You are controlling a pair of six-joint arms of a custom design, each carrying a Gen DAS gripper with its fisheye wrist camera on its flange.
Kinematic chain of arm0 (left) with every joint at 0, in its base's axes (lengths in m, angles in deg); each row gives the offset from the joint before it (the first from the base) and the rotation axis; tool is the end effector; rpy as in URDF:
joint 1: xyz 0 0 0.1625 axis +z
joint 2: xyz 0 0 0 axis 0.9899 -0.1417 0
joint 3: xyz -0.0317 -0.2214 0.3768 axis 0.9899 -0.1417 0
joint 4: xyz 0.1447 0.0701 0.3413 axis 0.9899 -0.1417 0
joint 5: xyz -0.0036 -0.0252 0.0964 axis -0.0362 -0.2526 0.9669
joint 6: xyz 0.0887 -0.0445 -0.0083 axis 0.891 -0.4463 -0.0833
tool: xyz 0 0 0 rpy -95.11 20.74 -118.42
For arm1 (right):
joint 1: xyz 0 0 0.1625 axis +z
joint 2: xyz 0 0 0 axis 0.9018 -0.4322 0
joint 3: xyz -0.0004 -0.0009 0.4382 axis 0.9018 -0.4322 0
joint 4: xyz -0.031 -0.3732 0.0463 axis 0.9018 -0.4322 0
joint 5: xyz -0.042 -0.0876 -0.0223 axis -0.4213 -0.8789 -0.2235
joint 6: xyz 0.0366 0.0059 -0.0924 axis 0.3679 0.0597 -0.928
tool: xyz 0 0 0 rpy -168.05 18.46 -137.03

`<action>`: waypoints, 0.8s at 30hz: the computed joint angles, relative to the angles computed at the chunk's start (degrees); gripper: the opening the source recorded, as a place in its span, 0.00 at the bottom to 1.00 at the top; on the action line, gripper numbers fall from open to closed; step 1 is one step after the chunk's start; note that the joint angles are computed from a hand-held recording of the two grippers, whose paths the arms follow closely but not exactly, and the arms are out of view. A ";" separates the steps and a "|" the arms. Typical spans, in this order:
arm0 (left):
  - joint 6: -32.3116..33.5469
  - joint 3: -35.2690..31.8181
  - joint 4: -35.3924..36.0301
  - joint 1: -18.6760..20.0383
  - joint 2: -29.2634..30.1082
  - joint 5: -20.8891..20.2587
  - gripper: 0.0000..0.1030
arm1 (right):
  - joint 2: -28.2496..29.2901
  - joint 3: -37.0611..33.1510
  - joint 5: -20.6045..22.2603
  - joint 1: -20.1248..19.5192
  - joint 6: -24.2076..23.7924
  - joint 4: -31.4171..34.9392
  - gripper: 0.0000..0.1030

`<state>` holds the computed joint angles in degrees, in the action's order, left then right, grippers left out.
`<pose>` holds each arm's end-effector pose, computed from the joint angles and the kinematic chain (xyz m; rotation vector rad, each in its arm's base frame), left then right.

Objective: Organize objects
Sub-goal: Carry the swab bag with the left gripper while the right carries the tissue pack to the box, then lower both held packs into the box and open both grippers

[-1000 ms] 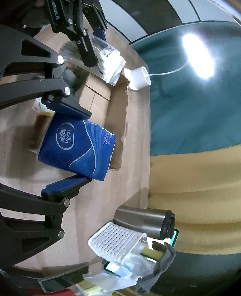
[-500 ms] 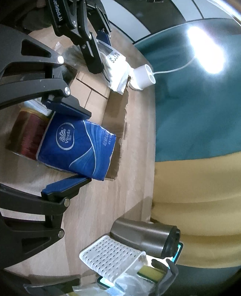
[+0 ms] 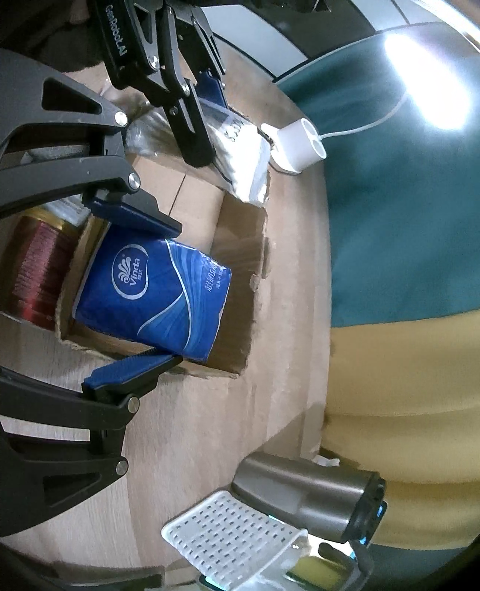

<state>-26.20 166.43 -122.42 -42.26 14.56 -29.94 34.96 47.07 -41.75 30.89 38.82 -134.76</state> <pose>-0.2682 -0.4795 0.0847 0.5541 2.5251 -0.8620 0.1369 -0.4705 0.1749 0.5690 -2.4314 0.7687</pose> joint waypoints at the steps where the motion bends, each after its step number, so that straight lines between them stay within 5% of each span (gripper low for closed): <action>1: -0.30 -0.19 0.17 0.17 0.07 -0.08 0.50 | -0.08 -0.07 0.05 0.00 0.06 0.41 0.63; 8: -2.82 -1.97 3.74 1.02 1.16 -0.59 0.50 | -1.97 0.83 1.84 -0.29 -0.35 1.60 0.76; 24: -7.72 -9.34 19.61 2.35 5.21 -3.31 0.52 | -5.13 3.45 3.61 -4.20 0.23 -1.99 0.76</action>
<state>-33.92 157.09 -102.81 -39.91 19.77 -33.25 29.82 50.51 -38.14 26.69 39.05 -136.75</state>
